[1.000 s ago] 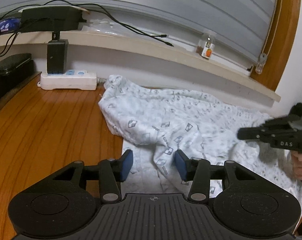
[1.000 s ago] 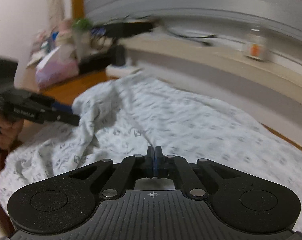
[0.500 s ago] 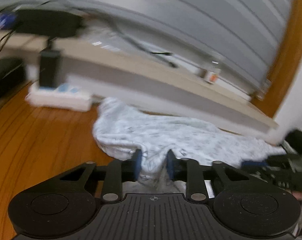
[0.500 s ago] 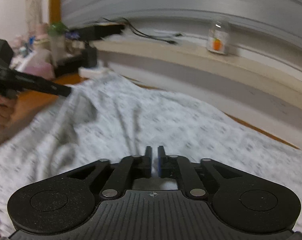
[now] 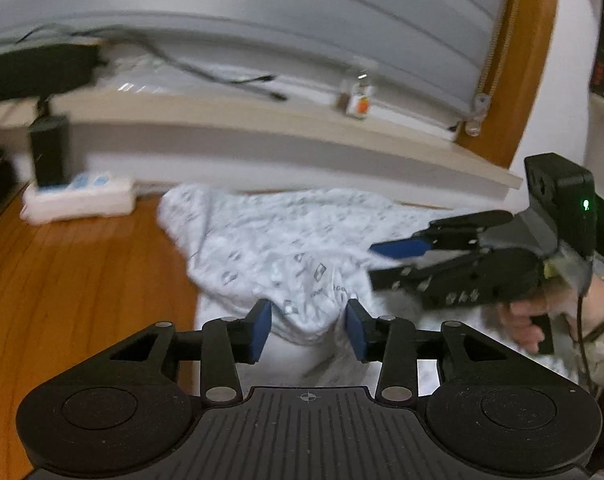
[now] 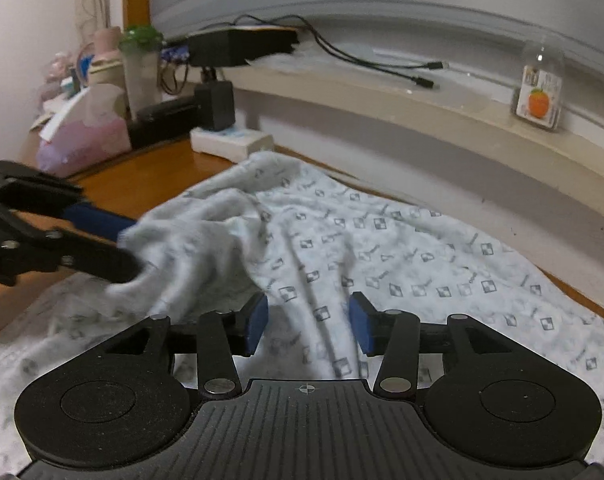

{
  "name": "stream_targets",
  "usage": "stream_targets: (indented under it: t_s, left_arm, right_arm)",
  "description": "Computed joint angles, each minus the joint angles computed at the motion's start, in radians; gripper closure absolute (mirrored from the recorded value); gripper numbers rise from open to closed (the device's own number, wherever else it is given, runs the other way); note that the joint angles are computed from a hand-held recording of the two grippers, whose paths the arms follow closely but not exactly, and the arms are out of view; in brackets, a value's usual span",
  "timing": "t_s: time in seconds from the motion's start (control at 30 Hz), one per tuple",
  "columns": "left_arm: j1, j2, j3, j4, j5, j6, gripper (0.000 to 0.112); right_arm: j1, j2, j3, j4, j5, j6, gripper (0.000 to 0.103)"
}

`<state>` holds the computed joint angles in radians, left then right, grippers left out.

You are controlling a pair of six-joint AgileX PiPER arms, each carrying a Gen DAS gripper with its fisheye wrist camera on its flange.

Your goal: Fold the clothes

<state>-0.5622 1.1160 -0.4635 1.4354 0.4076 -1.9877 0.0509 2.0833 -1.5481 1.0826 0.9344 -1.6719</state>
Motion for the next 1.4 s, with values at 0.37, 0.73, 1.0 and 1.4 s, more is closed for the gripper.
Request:
stream_targets:
  t_s: [0.37, 0.73, 1.0, 1.4]
  left_arm:
    - [0.008, -0.032, 0.053, -0.116, 0.041, 0.122, 0.069]
    - [-0.029, 0.025, 0.007, -0.055, 0.024, 0.009, 0.062]
    - [-0.139, 0.191, -0.145, -0.223, 0.219, 0.214, 0.067]
    - [-0.212, -0.04, -0.011, -0.411, 0.483, 0.306, 0.083]
  right_arm:
    - [-0.137, 0.015, -0.034, 0.151, 0.037, -0.012, 0.099]
    - [-0.128, 0.054, -0.071, 0.044, 0.017, 0.034, 0.087]
    - [-0.163, 0.054, -0.049, 0.135, 0.08, -0.034, 0.067]
    - [-0.098, -0.008, 0.024, 0.14, 0.183, -0.108, 0.063]
